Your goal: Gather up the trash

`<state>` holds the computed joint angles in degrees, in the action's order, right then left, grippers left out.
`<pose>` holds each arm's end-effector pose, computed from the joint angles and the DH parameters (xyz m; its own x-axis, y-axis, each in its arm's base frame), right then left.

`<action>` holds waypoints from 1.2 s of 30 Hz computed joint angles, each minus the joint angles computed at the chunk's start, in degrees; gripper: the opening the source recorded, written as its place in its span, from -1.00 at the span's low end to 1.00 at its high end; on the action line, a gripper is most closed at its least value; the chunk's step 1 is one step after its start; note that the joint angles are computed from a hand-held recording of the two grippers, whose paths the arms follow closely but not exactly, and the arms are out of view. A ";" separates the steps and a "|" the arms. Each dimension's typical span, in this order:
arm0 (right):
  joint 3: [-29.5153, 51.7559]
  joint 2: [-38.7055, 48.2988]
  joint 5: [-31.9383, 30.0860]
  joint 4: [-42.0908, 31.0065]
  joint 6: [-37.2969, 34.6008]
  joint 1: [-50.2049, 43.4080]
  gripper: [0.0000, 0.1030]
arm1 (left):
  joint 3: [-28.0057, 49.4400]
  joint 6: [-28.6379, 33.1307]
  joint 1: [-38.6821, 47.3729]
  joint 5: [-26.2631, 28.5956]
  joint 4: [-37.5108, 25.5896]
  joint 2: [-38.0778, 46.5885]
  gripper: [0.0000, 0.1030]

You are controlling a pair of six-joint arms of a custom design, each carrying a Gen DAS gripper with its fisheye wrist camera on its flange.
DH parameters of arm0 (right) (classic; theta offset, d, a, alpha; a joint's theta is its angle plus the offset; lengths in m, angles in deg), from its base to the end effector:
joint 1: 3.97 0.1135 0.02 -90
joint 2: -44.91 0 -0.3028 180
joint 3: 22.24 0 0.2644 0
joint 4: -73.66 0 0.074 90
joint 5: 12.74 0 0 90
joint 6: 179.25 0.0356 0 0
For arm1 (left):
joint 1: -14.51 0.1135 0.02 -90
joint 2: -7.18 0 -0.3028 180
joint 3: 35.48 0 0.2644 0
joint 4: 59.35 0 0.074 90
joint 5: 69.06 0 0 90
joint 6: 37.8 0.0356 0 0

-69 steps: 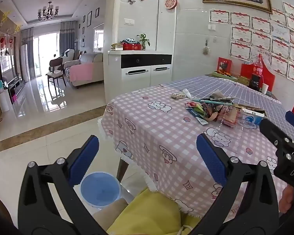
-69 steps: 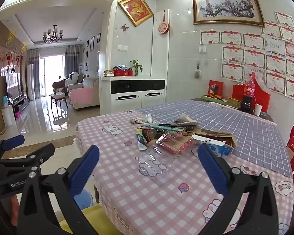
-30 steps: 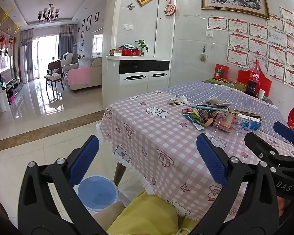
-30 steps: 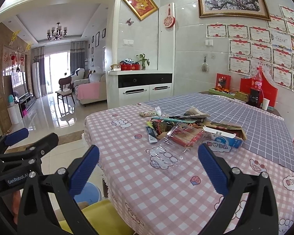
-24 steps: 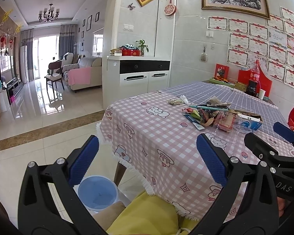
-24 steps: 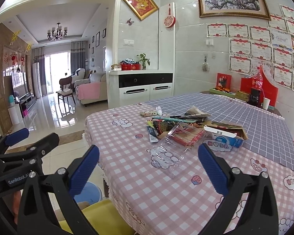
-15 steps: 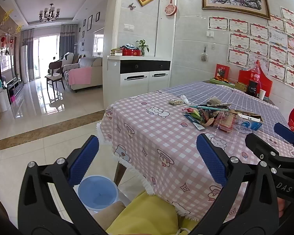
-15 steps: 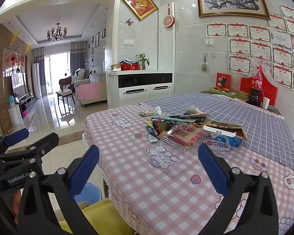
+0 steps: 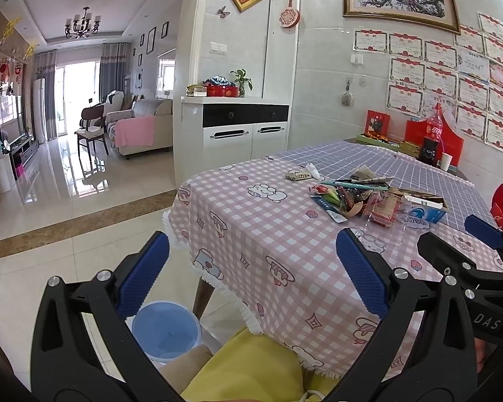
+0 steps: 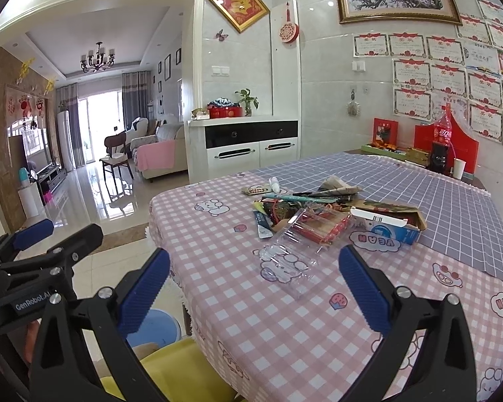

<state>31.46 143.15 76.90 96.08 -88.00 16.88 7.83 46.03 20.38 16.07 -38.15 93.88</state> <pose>0.3302 0.1260 0.1865 -0.3597 -0.1136 -0.9261 -0.3536 0.9351 0.0226 0.2942 0.0333 0.1928 -0.3542 -0.1441 -0.9240 -0.2194 0.9733 -0.0676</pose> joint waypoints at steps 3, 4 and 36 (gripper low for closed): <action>0.10 -0.04 -0.22 -0.34 0.20 -0.17 0.92 | -0.04 -0.02 -0.01 0.03 0.15 -0.07 0.89; 0.03 -0.03 -0.24 -0.27 0.23 -0.21 0.92 | -0.17 -0.01 0.00 0.08 0.34 -0.08 0.89; 2.35 3.05 -0.26 -1.54 0.85 0.05 0.92 | 2.50 0.66 0.19 1.61 -2.77 2.50 0.89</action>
